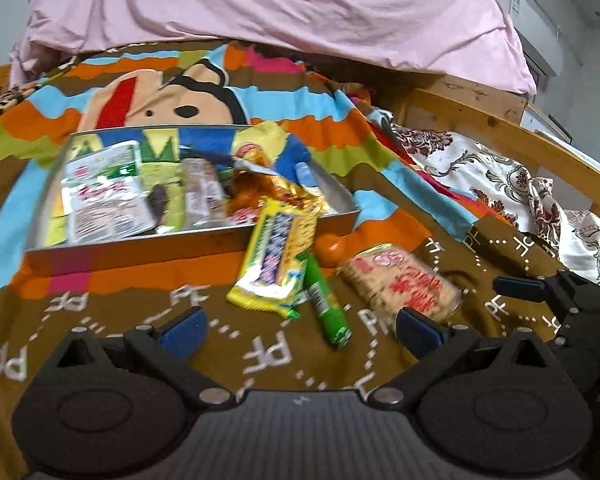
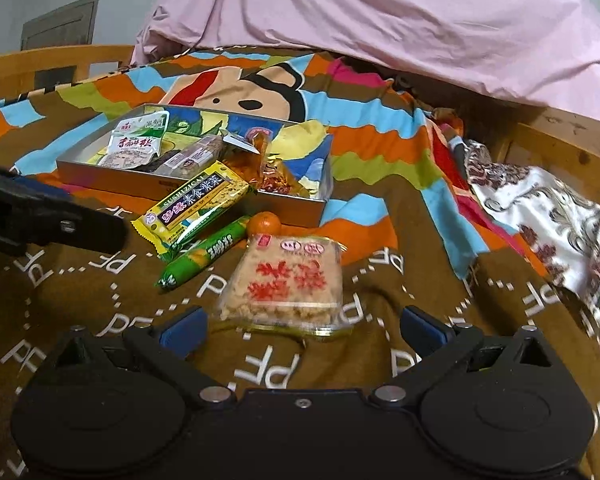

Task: Organize snacks
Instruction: 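Move the left gripper toward the yellow wafer bar while the right approaches the rice cracker pack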

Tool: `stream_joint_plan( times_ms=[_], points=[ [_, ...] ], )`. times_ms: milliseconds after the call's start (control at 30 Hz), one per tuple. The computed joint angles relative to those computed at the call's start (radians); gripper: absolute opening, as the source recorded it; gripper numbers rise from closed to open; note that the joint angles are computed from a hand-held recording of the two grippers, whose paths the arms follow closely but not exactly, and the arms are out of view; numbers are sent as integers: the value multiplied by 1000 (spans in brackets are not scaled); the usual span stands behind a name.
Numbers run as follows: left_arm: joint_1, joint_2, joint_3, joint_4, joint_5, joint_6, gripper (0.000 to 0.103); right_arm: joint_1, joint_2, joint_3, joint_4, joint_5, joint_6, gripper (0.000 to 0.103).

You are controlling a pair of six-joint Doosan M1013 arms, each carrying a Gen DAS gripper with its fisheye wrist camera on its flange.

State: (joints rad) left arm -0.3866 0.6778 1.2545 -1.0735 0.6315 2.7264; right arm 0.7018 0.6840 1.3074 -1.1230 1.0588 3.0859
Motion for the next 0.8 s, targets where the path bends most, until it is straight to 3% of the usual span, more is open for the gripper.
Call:
stream_joint_plan(
  times_ms=[200,633,800],
  points=[
    [-15,35,-69,55,41,-84,102,-17,7,-13,3,-31,-14,102],
    [-12,55,-102,113,39,-184,102,-46,37,-60,42,-40,-49,102],
    [-9,57,-105,90,59,-156,102,-48,25,-30,58,-64,-45,86]
  ],
)
